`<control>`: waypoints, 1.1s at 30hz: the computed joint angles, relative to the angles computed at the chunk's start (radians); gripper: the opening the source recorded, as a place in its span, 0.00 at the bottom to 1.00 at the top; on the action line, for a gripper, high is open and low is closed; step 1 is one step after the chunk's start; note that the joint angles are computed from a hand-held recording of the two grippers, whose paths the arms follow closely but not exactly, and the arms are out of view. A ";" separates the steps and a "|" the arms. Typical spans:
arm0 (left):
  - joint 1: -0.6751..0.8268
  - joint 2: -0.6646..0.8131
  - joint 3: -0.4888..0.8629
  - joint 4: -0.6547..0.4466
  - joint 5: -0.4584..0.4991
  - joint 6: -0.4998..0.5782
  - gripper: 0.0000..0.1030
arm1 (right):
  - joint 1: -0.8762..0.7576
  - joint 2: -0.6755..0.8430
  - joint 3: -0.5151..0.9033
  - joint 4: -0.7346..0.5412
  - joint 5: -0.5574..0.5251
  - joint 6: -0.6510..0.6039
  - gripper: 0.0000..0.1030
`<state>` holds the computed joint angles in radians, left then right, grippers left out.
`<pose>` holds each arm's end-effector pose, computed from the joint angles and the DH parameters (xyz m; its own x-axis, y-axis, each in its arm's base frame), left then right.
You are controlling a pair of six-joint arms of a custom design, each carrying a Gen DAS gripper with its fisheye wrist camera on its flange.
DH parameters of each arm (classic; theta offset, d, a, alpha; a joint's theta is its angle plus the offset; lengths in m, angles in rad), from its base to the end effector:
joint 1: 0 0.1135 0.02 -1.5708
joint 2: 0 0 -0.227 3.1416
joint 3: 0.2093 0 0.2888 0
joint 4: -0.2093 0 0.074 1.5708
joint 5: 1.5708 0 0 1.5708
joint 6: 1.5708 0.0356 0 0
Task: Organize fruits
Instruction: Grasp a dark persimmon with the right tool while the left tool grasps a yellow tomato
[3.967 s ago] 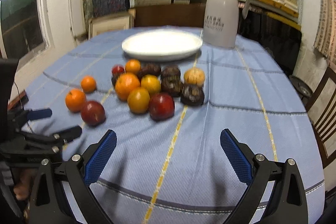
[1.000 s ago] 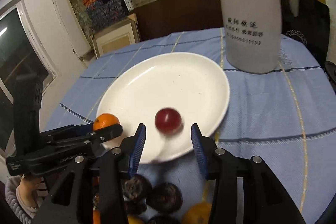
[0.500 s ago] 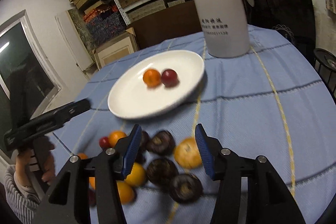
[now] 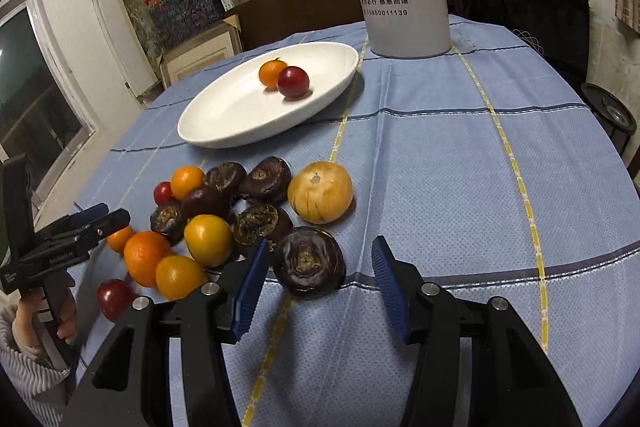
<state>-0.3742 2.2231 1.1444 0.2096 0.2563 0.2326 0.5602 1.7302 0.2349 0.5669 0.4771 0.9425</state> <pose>0.3822 -0.1598 -0.0096 -0.5751 0.4654 -0.6728 0.6562 0.7536 -0.0396 0.1785 0.0927 -0.0241 -0.5920 0.4771 -0.6496 0.4083 0.8724 0.2686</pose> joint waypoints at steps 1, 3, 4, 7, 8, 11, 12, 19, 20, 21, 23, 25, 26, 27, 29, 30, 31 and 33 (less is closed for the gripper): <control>-0.005 0.006 0.001 0.000 -0.021 0.010 0.82 | -0.001 0.003 0.001 -0.002 -0.002 0.003 0.52; -0.005 0.019 0.011 -0.026 -0.026 0.028 0.68 | -0.007 0.013 0.005 -0.002 -0.010 0.008 0.52; -0.003 0.023 0.015 -0.036 -0.023 0.030 0.62 | -0.008 0.015 0.007 -0.005 -0.012 0.009 0.52; 0.012 0.024 0.014 -0.050 0.000 0.033 0.62 | -0.006 0.020 0.015 -0.016 -0.014 0.007 0.52; 0.015 0.022 0.011 -0.048 0.006 0.033 0.61 | -0.006 0.020 0.017 -0.020 -0.016 0.005 0.52; 0.012 0.021 0.009 -0.051 0.021 0.042 0.43 | -0.004 0.023 0.026 -0.031 -0.018 0.005 0.52; 0.009 0.024 0.009 -0.051 0.021 0.048 0.42 | -0.003 0.026 0.030 -0.034 -0.018 0.003 0.52; -0.003 0.018 -0.009 -0.031 0.017 0.059 0.42 | 0.012 0.051 0.063 -0.064 -0.012 -0.009 0.52; -0.005 0.017 -0.010 -0.031 0.016 0.059 0.42 | 0.011 0.056 0.071 -0.069 -0.016 -0.012 0.52; -0.005 0.017 -0.009 -0.033 0.019 0.059 0.42 | 0.011 0.070 0.087 -0.084 -0.021 -0.018 0.52; -0.006 0.018 -0.008 -0.034 0.021 0.058 0.42 | 0.019 0.077 0.101 -0.097 -0.017 -0.026 0.53; -0.003 0.020 -0.004 -0.039 0.027 0.058 0.42 | 0.021 0.080 0.107 -0.101 -0.018 -0.031 0.45; -0.002 0.022 -0.001 -0.041 0.029 0.057 0.42 | 0.021 0.081 0.108 -0.102 -0.019 -0.032 0.40; -0.002 0.023 0.000 -0.043 0.031 0.056 0.42 | 0.021 0.081 0.106 -0.099 -0.020 -0.030 0.40; -0.002 0.023 0.001 -0.043 0.035 0.059 0.41 | 0.017 0.080 0.099 -0.085 -0.026 -0.031 0.39; -0.002 0.021 0.000 -0.043 0.037 0.059 0.41 | 0.018 0.078 0.097 -0.083 -0.025 -0.031 0.39; -0.003 0.018 -0.004 -0.039 0.039 0.058 0.41 | 0.019 0.075 0.093 -0.077 -0.025 -0.031 0.39; -0.002 0.007 -0.016 -0.025 0.044 0.053 0.41 | 0.023 0.053 0.067 -0.048 -0.017 -0.030 0.39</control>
<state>-0.3764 2.2302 1.1289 0.1848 0.2998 0.2853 0.5828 1.7828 0.3017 0.5193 0.4602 0.9125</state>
